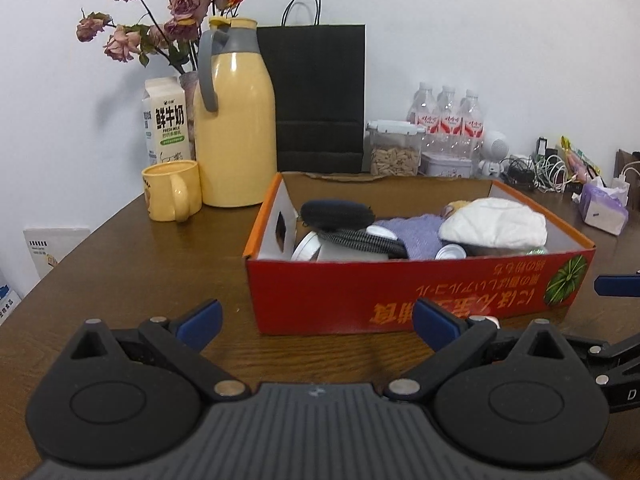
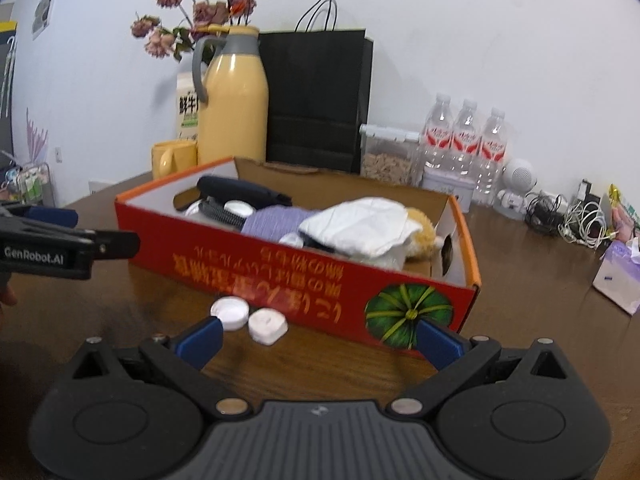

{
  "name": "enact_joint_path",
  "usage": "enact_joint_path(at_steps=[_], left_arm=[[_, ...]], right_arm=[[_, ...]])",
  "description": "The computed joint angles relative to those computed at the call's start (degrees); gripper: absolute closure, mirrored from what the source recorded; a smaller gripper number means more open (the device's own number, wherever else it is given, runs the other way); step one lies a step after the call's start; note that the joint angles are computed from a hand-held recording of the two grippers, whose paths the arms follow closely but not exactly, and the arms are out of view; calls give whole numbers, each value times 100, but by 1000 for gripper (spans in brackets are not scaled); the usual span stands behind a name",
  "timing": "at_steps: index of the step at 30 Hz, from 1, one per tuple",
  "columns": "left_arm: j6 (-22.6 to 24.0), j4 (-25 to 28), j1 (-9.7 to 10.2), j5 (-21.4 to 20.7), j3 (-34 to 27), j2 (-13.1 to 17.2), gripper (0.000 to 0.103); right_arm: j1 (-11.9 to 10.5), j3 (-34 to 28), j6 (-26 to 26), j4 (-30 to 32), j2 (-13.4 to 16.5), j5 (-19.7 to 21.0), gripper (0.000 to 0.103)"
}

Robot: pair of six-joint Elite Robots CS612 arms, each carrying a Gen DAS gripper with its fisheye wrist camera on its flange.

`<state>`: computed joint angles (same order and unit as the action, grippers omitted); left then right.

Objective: Organize objects
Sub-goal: 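Move the right tool back toward the two remaining caps, then grasp the square white cap with the right gripper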

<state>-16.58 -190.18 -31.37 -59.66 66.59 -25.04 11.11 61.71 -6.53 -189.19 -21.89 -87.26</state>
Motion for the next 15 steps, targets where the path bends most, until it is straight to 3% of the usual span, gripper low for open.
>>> enact_joint_path(at_steps=[8, 15], left_arm=[[-338, 134, 79, -152, 72, -24, 0], [-448, 177, 113, -309, 70, -25, 0]], right_arm=[[26, -118, 53, 357, 45, -67, 2], [21, -322, 282, 687, 124, 62, 28]])
